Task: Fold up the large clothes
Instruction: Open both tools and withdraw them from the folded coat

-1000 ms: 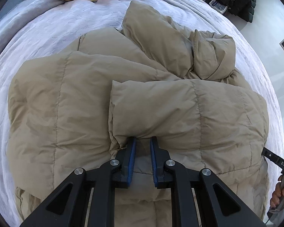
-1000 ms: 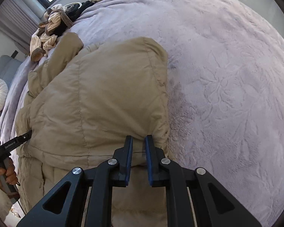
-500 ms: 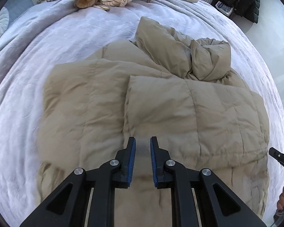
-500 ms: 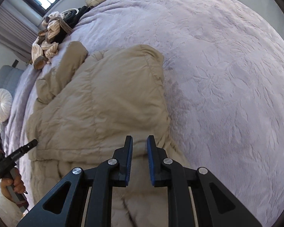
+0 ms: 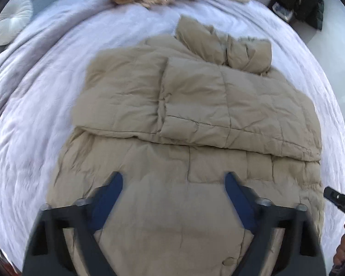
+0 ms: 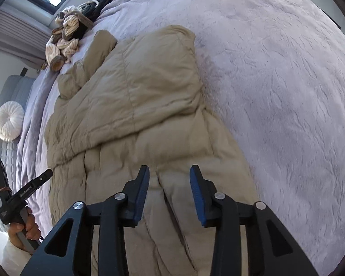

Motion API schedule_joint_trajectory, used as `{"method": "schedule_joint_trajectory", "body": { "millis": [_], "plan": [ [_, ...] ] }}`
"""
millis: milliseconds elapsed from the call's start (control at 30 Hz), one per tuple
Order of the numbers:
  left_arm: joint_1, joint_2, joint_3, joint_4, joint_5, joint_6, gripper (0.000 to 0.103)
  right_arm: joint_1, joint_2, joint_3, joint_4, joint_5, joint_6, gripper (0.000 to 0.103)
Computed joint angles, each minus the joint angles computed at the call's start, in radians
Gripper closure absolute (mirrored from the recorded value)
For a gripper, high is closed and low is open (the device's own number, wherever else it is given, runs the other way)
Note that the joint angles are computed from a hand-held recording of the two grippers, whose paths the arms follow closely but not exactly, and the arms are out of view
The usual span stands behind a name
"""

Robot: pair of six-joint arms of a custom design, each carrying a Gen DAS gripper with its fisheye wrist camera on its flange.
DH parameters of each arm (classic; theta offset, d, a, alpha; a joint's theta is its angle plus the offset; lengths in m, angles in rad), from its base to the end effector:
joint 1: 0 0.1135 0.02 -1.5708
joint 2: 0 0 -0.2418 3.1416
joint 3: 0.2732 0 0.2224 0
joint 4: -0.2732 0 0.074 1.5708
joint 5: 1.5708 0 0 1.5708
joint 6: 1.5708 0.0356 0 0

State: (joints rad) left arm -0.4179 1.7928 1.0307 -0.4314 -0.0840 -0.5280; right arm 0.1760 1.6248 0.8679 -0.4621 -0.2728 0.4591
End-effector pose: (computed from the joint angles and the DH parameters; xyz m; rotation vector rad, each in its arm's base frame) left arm 0.2845 -0.1230 0.1431 -0.1743 2.7594 -0.1370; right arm 0.2614 0.0562 0.1499 0.3327 2.8269 0.5289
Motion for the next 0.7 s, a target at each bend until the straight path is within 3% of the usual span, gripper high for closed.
{"method": "schedule_joint_trajectory", "body": {
  "millis": [233,333,367,467,533,667,700],
  "plan": [
    [-0.075,-0.111,-0.074,-0.092,-0.026,-0.104,0.01,-0.003,-0.043,0.006,-0.083,-0.039,-0.034,0.062],
    [-0.108,-0.156,-0.103,-0.12,-0.044,-0.141,0.01,0.012,-0.071,0.009,-0.111,-0.043,-0.038,0.05],
    [-0.12,-0.173,-0.113,-0.132,-0.053,-0.154,0.002,0.019,-0.086,0.011,-0.122,-0.039,-0.032,0.042],
    [-0.144,-0.227,-0.142,-0.161,-0.064,-0.178,0.0,0.031,-0.142,0.0,-0.139,-0.044,0.005,0.019],
    [-0.146,-0.264,-0.158,-0.18,-0.054,-0.175,0.0,0.052,-0.182,-0.007,-0.153,-0.033,0.039,0.019],
    [-0.131,-0.345,-0.198,-0.219,-0.026,-0.154,0.0,0.108,-0.268,-0.032,-0.167,-0.001,0.119,0.0],
    [-0.124,-0.373,-0.215,-0.228,-0.02,-0.145,0.0,0.124,-0.286,-0.038,-0.169,0.01,0.136,0.0]
  ]
}}
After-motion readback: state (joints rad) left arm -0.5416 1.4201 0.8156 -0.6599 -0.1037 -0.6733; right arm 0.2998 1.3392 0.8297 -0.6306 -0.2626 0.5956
